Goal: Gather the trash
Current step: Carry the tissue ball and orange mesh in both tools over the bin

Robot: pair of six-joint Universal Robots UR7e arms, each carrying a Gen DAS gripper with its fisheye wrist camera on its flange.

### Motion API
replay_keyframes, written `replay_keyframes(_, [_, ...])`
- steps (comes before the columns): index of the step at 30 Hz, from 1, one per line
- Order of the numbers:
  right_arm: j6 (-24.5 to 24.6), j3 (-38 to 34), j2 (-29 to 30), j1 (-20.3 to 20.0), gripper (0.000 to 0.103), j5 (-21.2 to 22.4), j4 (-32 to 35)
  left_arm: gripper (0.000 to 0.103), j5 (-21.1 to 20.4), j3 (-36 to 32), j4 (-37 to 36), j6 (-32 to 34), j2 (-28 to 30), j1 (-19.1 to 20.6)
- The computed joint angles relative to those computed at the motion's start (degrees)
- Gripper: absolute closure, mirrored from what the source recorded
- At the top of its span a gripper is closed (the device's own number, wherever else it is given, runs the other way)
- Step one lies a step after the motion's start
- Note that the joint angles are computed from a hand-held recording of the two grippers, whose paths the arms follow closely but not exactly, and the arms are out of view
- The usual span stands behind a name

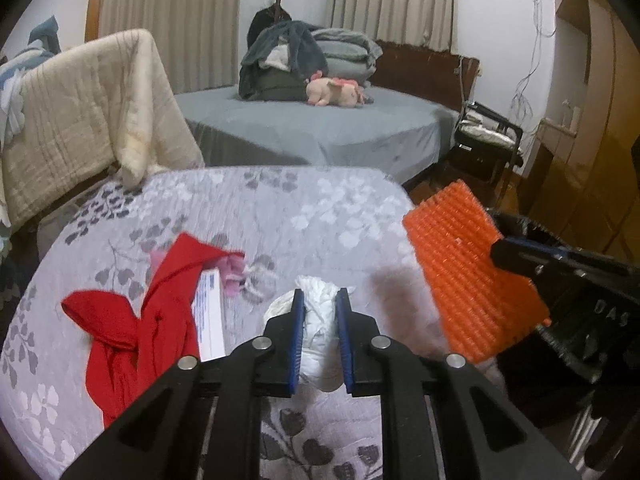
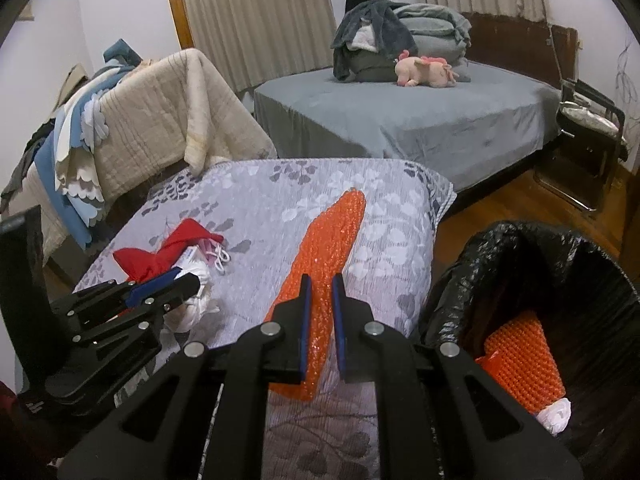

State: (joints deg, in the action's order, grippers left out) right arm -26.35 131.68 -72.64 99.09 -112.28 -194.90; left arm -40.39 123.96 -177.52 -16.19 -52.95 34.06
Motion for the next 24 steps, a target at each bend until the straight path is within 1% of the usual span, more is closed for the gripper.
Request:
replay_keyframes(9, [-1.2, 0.7, -3.8, 0.4, 0.094, -1.4, -1.0, 0.087, -1.6, -3.2, -2.6, 3.4, 1.4, -1.9])
replay_keyframes(14, [-2.2, 1.6, -7.1, -0.3, 0.094, -2.7, -2.0, 0.087, -3.7, -5.7, -4.5, 5.9, 3.5, -2.6])
replay_keyframes(21, [-3.5, 3.1, -12.5, -2.9, 0.094, -5.0, -3.7, 0.087, -9.2, -10.5, -6.0, 9.5, 8.1, -3.7])
replay_keyframes(24, [-3.9, 3.8, -14.8, -4.7, 0.094, -5.9, -4.4, 0.087, -12.0, -13.1, -5.8, 10.7, 10.4, -4.2])
